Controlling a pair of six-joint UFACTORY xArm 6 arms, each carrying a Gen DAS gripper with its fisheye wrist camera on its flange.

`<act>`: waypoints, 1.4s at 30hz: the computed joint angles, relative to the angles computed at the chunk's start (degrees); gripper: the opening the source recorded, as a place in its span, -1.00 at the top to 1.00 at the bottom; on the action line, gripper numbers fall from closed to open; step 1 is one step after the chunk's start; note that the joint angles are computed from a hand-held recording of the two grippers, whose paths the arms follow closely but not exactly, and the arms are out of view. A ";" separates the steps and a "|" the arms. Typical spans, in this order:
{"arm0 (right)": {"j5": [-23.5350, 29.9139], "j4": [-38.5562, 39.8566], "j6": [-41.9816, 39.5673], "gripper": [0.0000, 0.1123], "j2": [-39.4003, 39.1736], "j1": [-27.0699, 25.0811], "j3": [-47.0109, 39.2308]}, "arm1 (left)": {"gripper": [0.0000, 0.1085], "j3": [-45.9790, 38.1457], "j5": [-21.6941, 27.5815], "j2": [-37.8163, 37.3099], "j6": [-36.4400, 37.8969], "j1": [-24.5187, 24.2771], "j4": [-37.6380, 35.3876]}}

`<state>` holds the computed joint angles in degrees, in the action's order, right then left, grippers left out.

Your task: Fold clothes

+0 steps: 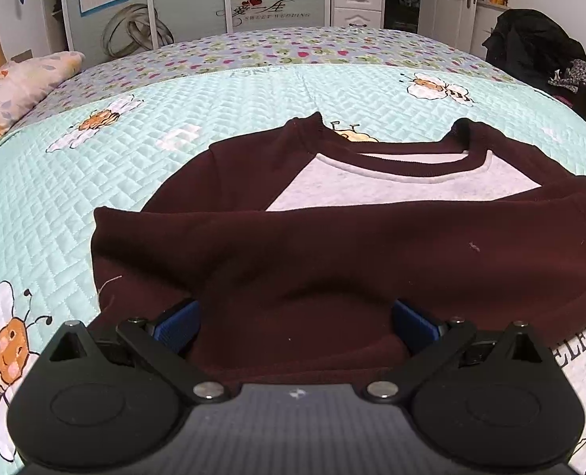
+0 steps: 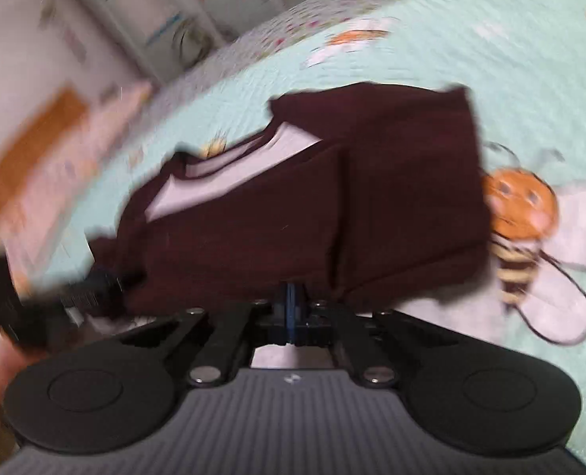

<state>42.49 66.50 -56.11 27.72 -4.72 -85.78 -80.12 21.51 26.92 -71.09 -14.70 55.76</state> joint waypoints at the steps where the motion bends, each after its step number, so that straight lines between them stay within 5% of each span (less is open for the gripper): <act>1: -2.79 0.36 -0.60 1.00 -1.35 0.39 1.38 | -0.89 0.05 0.09 -0.06 -0.20 -0.04 0.09; 4: -11.40 2.08 -6.71 0.80 -6.73 2.94 6.62 | -0.89 0.41 0.17 -0.33 -1.73 -0.12 1.46; 8: -3.81 3.56 -10.30 0.74 -8.78 4.41 8.16 | -0.89 1.29 0.68 -1.07 -3.22 -0.48 2.77; 12: -8.55 -4.86 -5.20 0.75 -6.05 7.82 7.16 | -0.89 2.28 -0.28 -1.76 -2.42 -0.16 2.23; 19: -8.07 -6.15 1.58 0.72 -6.37 4.89 7.84 | -0.89 3.28 -1.17 -2.36 -3.91 -0.01 4.39; 25: -5.73 10.10 -9.86 0.59 -8.32 5.15 9.11 | -0.89 3.56 -0.22 -2.80 -3.69 -0.46 3.72; 28: -7.69 6.84 -5.93 0.51 -4.68 6.45 5.90 | -0.89 3.87 0.42 -3.25 -3.00 -0.76 2.68; 33: -7.09 7.15 -1.24 0.73 -1.89 4.29 4.36 | -0.89 5.47 0.74 -4.87 -1.61 -0.92 0.77; 40: -10.49 14.72 -9.27 0.53 -7.97 3.97 10.35 | -0.83 12.29 -1.95 -11.76 -7.00 -0.71 2.13; 42: -10.52 16.55 -11.80 0.48 -8.14 4.28 10.43 | -0.85 12.87 -1.16 -11.74 -2.37 -1.08 -1.18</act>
